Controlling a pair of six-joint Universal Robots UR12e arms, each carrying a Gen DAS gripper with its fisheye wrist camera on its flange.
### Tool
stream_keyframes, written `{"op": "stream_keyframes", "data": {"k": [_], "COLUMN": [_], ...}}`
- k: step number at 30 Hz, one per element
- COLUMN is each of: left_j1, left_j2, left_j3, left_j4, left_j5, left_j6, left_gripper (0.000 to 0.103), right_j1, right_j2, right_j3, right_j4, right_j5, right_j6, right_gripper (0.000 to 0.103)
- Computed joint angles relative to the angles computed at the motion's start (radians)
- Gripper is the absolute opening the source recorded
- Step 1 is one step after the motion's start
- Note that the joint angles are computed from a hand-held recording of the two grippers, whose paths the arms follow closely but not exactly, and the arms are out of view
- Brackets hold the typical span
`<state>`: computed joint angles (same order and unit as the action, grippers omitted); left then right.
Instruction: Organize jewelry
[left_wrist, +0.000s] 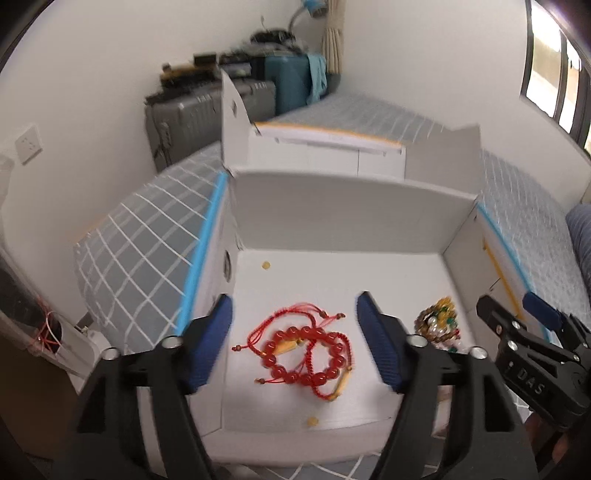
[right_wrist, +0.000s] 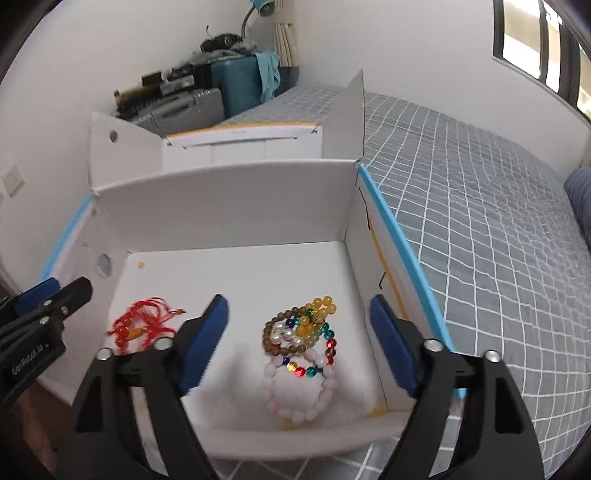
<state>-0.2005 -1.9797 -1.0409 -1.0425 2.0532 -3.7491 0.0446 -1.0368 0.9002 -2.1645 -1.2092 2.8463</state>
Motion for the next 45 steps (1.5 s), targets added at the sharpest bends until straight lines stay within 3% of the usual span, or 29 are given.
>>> {"op": "stream_keyframes", "data": {"k": [1, 3, 6, 11, 18, 35, 41, 45], "left_j1": [-0.004, -0.016, -0.037, -0.069, -0.096, -0.113, -0.116, -0.113], "left_j2": [0.006, 0.025, 0.044, 0.058, 0.086, 0.083, 0.075, 0.074], "left_j3": [-0.005, -0.032, -0.057, -0.080, -0.147, -0.169, -0.157, -0.151], "left_j4": [0.010, 0.060, 0.096, 0.088, 0.099, 0.110, 0.076, 0.058], "left_j5": [0.004, 0.008, 0.025, 0.057, 0.021, 0.083, 0.116, 0.100], "left_j6": [0.001, 0.001, -0.006, -0.021, -0.008, -0.006, -0.016, -0.028], "left_gripper": [0.074, 0.089, 0.097, 0.098, 0.097, 0.097, 0.097, 0.097], "right_j1": [-0.006, -0.017, -0.039, -0.066, -0.092, -0.083, -0.083, -0.083], "right_j2": [-0.013, -0.038, -0.085, -0.144, -0.198, -0.197, -0.197, -0.197], "right_j3": [0.020, 0.057, 0.124, 0.214, 0.303, 0.322, 0.322, 0.321], "right_j4": [-0.019, -0.053, -0.089, -0.132, -0.168, -0.152, -0.152, -0.148], "right_j5": [0.009, 0.029, 0.064, 0.087, 0.114, 0.078, 0.076, 0.077], "right_j6": [0.000, -0.005, -0.023, -0.024, -0.057, -0.078, -0.080, -0.083], "right_gripper": [0.087, 0.096, 0.096, 0.096, 0.096, 0.096, 0.096, 0.096]}}
